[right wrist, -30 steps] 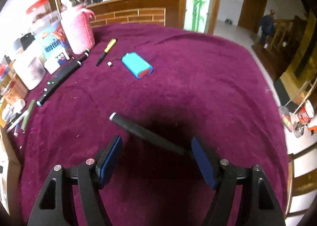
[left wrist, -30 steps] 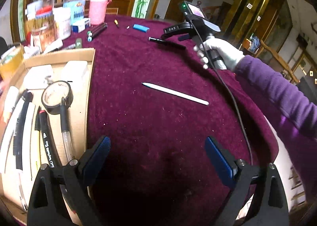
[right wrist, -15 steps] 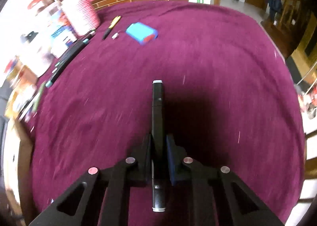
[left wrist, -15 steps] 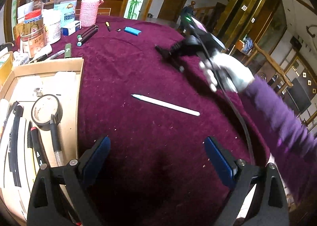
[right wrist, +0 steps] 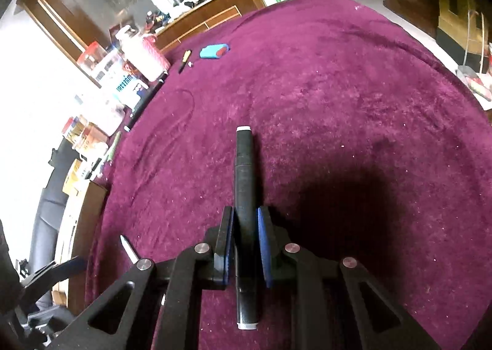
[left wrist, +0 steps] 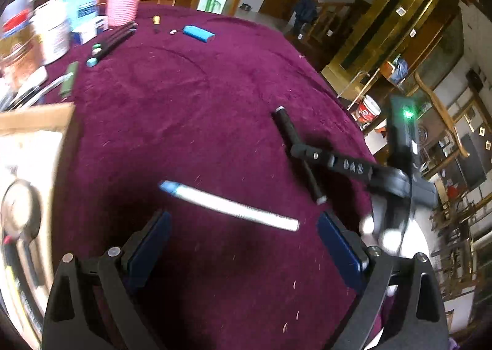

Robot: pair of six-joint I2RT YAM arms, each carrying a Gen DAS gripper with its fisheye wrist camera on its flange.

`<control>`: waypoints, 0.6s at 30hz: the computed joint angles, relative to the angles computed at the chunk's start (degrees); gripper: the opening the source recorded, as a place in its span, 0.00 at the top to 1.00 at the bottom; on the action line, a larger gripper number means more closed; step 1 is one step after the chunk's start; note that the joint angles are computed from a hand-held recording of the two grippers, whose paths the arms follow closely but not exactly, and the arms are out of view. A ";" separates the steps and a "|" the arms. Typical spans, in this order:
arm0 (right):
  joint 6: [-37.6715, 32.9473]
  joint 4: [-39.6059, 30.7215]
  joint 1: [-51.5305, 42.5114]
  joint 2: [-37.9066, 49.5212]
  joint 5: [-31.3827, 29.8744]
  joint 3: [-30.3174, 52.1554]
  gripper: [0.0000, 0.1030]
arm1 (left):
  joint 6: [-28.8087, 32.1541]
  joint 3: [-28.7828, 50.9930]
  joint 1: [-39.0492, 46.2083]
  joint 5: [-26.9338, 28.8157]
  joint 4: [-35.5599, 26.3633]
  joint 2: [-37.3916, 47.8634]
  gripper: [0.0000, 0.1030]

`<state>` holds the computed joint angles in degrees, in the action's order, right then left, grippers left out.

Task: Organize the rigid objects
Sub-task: 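Grasp the white pen with left tool while right tool holds the black marker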

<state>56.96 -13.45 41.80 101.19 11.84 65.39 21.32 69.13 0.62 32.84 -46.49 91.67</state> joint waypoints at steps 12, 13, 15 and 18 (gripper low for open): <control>0.47 3.98 -1.18 -0.46 -2.40 -2.22 0.85 | 12.00 -11.27 -21.24 -41.85 20.32 -3.00 0.08; 0.55 3.99 -1.23 -0.49 -2.44 -2.24 0.85 | 13.97 -12.34 -20.39 -41.73 19.53 -4.51 0.08; 0.59 4.11 -1.21 -0.48 -2.43 -2.34 0.85 | 17.50 -14.34 -17.89 -40.78 18.05 -7.64 0.08; 0.51 4.01 -1.18 -0.44 -2.34 -2.27 0.85 | 20.75 -17.08 -14.45 -40.14 16.30 -11.61 0.08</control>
